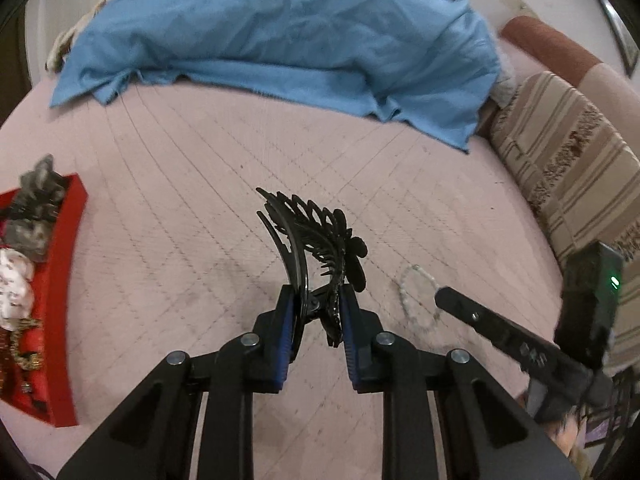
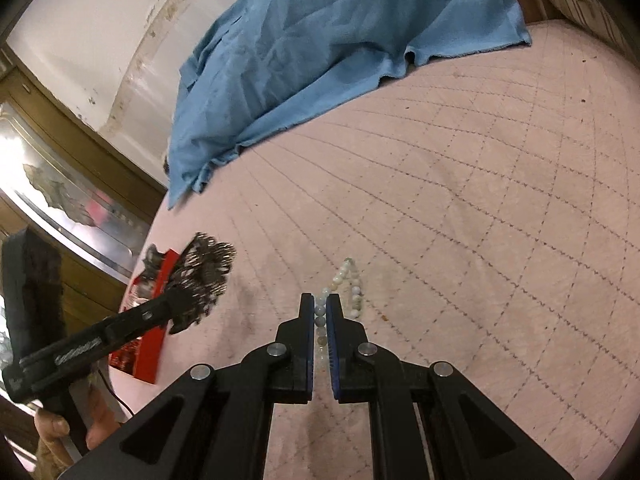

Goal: Organize jewelry
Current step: 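Carry the claw clip and bead bracelet into the red tray and open both tools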

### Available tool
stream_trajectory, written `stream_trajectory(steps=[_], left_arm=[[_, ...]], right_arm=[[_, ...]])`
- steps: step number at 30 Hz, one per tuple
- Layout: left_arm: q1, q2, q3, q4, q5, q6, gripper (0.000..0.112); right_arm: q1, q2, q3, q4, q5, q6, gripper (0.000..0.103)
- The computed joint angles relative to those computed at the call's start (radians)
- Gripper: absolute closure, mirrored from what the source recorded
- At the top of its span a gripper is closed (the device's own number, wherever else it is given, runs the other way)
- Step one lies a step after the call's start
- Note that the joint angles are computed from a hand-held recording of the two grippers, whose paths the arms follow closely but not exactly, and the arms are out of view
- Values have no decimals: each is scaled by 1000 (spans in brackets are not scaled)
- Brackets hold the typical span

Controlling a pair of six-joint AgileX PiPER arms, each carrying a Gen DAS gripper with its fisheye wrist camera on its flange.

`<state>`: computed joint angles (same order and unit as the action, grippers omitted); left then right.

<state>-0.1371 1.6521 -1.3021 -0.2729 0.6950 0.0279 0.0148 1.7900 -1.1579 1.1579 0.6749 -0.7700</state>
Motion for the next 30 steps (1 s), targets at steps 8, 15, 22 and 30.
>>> stream_trajectory(steps=[8,15,22,30], left_arm=[[112,-142,128,-37,-41,128,91],[308,-178,167,-162,-31,310,91],[471,-167,153,-187,-41,414,91],[606,-102,85,-208,-39,483,91]], right_arm=[[24,-33,42,-14,-42,8,96],[76,-79,89,-121,-143,100,96],[142,-144,129,-210,-175,229,96],[301,-130,-6,-434,-159,464,96]])
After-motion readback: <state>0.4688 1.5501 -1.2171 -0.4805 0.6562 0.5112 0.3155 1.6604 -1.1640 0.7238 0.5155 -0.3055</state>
